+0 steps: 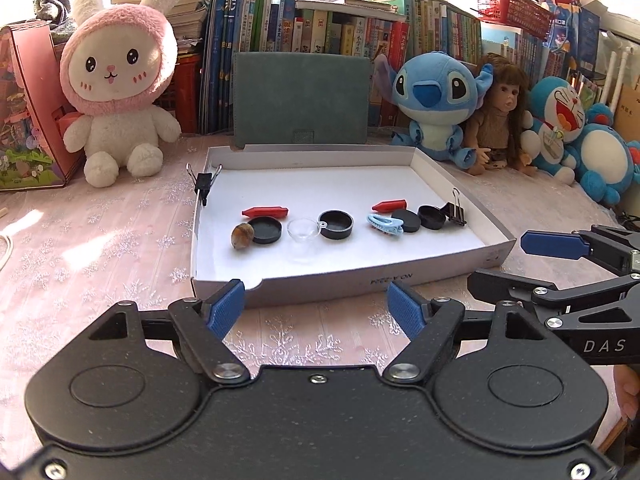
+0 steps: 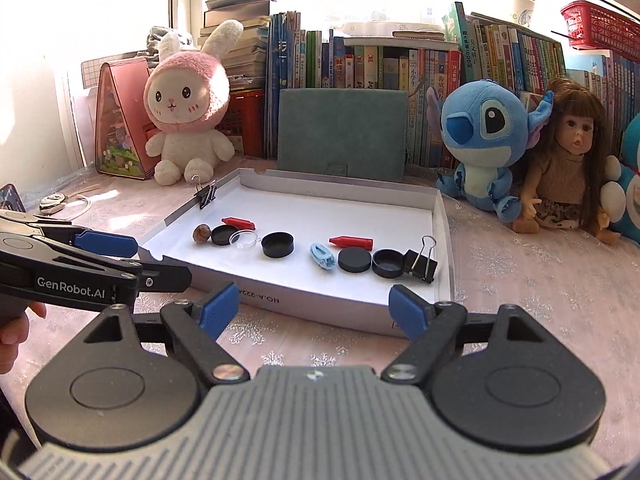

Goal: Organize rigid objects
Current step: 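Withdraw both tools from the tray toward the brown nut and blue clip, then grasp the brown nut with left gripper while right gripper grasps the light-blue clip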

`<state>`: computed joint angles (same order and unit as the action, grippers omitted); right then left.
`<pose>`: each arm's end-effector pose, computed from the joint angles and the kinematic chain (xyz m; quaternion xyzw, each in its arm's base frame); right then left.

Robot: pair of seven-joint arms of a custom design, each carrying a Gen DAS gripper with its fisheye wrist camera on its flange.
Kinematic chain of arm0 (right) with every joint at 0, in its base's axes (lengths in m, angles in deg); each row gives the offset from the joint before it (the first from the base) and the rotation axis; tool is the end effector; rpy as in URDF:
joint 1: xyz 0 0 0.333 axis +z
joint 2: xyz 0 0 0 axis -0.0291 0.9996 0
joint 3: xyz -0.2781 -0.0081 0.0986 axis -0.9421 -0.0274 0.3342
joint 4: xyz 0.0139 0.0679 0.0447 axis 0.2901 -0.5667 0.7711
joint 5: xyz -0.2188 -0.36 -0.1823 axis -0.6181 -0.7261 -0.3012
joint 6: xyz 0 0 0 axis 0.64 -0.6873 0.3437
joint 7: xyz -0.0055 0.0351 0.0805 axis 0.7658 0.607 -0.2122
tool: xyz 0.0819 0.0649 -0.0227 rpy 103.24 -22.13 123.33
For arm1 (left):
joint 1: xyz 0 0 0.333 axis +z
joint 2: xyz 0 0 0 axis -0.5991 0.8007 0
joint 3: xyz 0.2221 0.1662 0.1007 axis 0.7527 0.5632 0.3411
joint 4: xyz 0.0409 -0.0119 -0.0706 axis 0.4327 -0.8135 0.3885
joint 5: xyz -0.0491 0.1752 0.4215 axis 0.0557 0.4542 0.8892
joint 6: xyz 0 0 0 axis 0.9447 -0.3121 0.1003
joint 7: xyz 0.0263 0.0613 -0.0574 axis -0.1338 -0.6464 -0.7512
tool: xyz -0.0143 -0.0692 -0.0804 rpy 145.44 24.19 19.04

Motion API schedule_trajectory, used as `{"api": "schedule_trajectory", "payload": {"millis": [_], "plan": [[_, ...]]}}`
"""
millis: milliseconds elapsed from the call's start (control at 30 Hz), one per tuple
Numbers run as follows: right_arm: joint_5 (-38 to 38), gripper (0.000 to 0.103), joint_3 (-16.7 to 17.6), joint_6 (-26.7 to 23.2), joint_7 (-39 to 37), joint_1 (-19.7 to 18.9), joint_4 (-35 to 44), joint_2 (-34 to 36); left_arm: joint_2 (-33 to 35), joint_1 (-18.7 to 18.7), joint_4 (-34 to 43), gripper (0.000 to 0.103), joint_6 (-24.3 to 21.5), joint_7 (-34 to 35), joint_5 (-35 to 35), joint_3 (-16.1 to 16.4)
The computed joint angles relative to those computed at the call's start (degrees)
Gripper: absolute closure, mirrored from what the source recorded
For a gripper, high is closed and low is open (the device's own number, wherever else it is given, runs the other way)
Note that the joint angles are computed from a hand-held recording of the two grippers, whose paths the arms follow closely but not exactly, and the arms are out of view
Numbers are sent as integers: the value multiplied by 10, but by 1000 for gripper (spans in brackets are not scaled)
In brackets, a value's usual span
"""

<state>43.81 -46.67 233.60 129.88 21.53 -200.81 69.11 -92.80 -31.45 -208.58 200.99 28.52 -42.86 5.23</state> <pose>0.4941 0.2751 0.3666 -0.7260 0.4557 -0.2664 0.4408 0.4749 -0.1165 0.3881 -0.6317 0.6336 -0.3529 0.2738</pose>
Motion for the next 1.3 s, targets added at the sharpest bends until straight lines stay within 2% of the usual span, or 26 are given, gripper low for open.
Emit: {"api": "schedule_trajectory", "payload": {"millis": [133, 200, 267, 333, 367, 433, 600, 667, 733, 833, 967, 1033, 1100, 1167, 1300], "plan": [[46, 14, 10, 45, -23, 7, -42, -6, -32, 27, -44, 26, 28, -31, -20, -57], [71, 14, 15, 67, -36, 13, -59, -8, -42, 17, -61, 27, 37, -33, -27, -59], [81, 14, 17, 91, -39, 18, -77, -9, -47, -15, -75, 32, 43, -29, -29, -33], [81, 14, 17, 107, -35, 22, -91, -9, -46, -65, -85, 39, 45, -25, -25, 15], [74, 14, 16, 115, -30, 23, -98, -9, -46, -75, -87, 42, 44, -24, -26, 23], [63, 13, 15, 122, -24, 24, -105, -9, -44, -84, -88, 58, 38, -22, -29, 28], [55, 13, 16, 127, -25, 30, -111, -6, -33, -79, -80, 71, 32, -19, -33, 18], [45, 13, 16, 124, -21, 31, -111, -6, -30, -78, -77, 73, 32, -16, -33, 17], [37, 13, 16, 118, -20, 32, -109, -5, -24, -96, -74, 87, 30, -13, -30, 38], [43, 13, 19, 110, -35, 36, -103, -1, -23, -110, -72, 87, 31, -7, -27, 55], [16, 13, 19, 105, -28, 40, -98, 2, -36, -74, -76, 87, 33, 0, -30, 14], [19, 15, 21, 103, -32, 43, -92, 6, -41, -63, -78, 87, 32, 1, -33, 4], [37, 19, 24, 99, -41, 48, -83, 11, -45, -61, -80, 87, 29, 0, -35, 6], [64, 23, 28, 97, -49, 56, -74, 17, -50, -47, -82, 87, 29, -4, -38, -5], [124, 39, 35, 98, -71, 75, -60, 29, -54, -27, -83, 87, 27, -10, -42, -19]]}}
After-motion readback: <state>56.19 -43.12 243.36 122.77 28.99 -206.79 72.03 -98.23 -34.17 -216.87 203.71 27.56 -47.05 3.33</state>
